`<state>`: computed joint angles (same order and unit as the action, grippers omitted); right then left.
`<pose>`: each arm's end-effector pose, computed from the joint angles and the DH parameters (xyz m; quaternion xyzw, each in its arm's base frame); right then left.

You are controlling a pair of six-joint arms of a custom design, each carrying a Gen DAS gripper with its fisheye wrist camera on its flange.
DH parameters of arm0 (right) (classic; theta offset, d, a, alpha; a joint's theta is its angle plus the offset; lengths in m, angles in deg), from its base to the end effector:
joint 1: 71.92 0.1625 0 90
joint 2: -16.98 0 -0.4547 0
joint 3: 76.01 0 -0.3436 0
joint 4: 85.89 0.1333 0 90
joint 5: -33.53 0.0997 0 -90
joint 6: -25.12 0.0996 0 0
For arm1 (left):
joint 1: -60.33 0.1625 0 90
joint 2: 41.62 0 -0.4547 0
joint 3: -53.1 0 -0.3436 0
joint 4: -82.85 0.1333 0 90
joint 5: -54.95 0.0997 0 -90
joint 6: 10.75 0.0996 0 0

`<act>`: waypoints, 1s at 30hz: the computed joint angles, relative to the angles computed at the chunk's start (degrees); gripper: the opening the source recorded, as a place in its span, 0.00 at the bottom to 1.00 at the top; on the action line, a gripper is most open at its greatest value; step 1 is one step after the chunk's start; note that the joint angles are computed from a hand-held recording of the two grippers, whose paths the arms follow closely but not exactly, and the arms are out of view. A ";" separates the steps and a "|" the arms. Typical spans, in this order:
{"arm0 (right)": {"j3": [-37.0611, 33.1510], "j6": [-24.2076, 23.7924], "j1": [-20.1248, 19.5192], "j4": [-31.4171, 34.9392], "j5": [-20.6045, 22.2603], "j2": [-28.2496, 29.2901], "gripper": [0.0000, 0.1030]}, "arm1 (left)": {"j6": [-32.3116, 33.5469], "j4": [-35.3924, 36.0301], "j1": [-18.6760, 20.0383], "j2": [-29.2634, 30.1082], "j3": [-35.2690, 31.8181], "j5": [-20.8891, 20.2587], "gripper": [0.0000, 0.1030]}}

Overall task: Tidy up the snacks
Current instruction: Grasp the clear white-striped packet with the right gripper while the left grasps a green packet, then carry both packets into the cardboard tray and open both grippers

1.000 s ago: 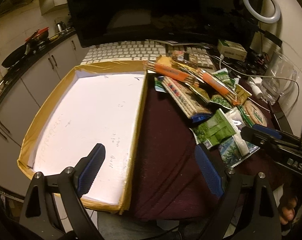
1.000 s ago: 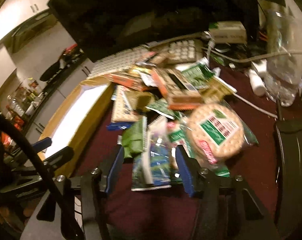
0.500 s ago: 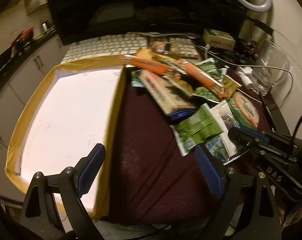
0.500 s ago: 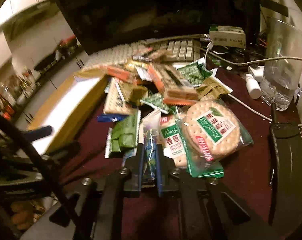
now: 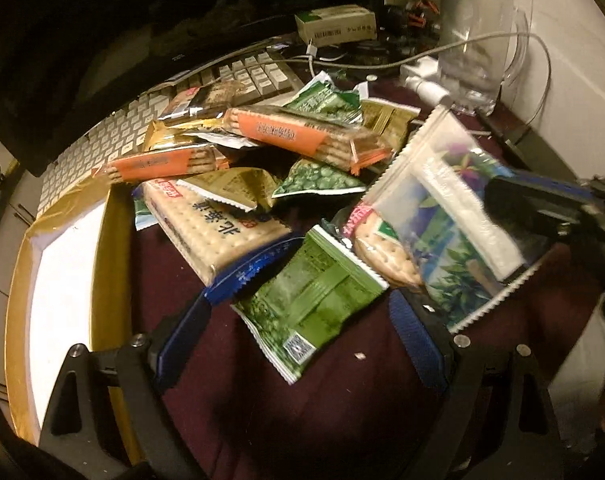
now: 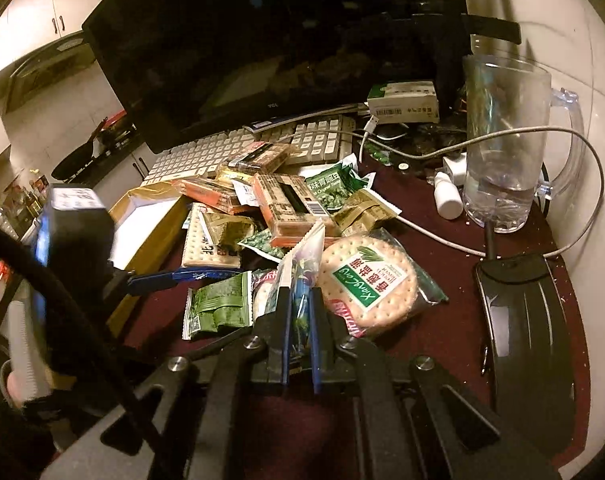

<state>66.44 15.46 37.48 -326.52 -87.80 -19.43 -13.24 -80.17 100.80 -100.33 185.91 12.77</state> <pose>0.2103 -0.3518 0.1116 0.1243 -0.8881 0.3852 0.2179 -0.1917 -0.4358 0.1519 0.3683 0.8367 -0.1700 0.3680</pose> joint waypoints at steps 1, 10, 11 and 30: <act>-0.01 -0.08 -0.01 0.36 0.20 -0.11 0.06 | -0.66 0.81 0.33 0.09 -0.29 0.21 0.80; -0.88 -1.54 -0.89 1.84 2.98 -0.21 0.05 | -8.34 4.22 -0.66 -6.34 3.35 -3.76 0.44; -0.80 -1.69 -0.65 1.08 3.17 0.09 0.05 | -8.49 2.79 -0.45 -7.56 4.12 -5.65 0.42; -6.06 -3.41 3.35 5.74 13.25 0.49 0.02 | -22.49 5.70 1.17 -27.11 5.77 -10.55 0.40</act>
<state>60.38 12.06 40.83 -320.78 -74.55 -18.94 -35.73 -74.47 101.97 -127.44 191.68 2.22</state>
